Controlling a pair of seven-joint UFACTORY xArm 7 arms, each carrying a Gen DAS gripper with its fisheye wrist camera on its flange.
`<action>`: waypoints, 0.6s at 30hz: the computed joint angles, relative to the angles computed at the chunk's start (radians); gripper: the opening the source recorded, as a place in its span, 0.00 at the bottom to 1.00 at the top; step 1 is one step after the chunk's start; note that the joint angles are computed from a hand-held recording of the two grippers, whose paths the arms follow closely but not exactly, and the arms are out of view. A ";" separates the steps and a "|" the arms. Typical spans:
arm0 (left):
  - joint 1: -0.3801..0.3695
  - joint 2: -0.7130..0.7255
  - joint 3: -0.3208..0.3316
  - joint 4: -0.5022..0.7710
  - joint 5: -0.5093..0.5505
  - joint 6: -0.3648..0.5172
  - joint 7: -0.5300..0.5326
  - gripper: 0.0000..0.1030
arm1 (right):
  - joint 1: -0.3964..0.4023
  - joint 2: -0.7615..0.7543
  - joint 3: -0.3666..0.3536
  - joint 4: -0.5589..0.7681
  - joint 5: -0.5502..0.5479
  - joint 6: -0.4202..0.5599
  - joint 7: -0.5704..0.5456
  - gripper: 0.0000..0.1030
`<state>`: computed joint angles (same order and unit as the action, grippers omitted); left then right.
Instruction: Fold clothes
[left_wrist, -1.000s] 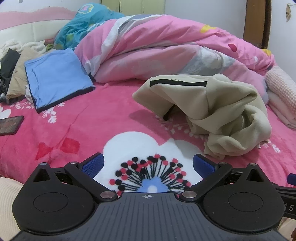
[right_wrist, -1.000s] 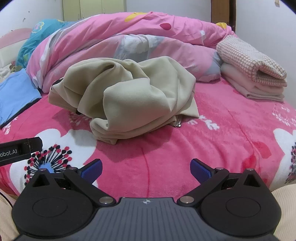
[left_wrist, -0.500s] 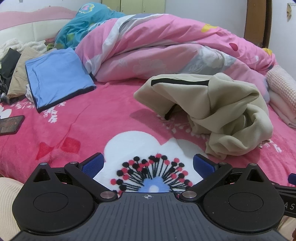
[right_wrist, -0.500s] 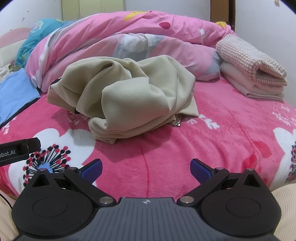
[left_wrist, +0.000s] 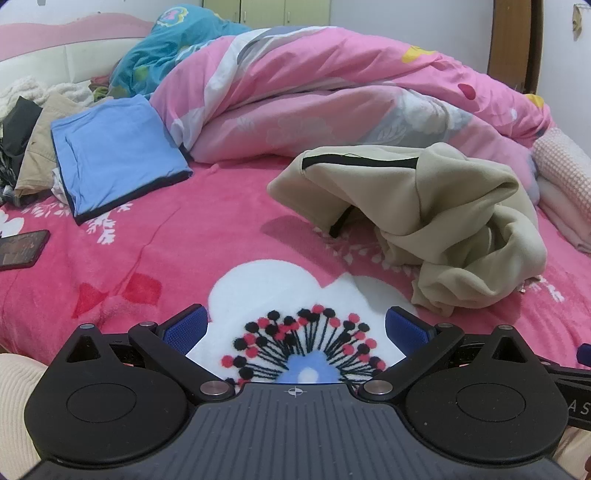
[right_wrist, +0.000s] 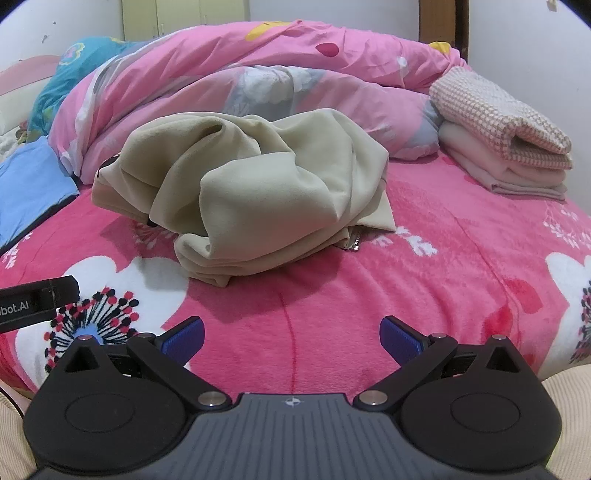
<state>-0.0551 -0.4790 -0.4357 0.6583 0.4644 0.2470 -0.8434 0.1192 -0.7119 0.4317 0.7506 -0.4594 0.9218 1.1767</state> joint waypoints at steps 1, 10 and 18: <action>0.000 0.000 -0.001 0.000 0.001 0.000 -0.001 1.00 | 0.000 0.000 -0.001 -0.001 0.000 -0.001 0.000 1.00; 0.009 0.006 -0.006 0.004 0.014 -0.003 -0.009 1.00 | -0.003 0.002 -0.004 -0.002 -0.005 -0.006 0.000 1.00; 0.028 0.063 -0.004 0.025 0.036 -0.059 -0.004 1.00 | -0.028 -0.021 -0.013 -0.031 -0.051 -0.057 0.006 1.00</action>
<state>-0.0272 -0.4161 -0.4397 0.6831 0.5000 0.1880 -0.8477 0.0911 -0.7329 0.4189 0.7199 -0.5107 0.8646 1.1831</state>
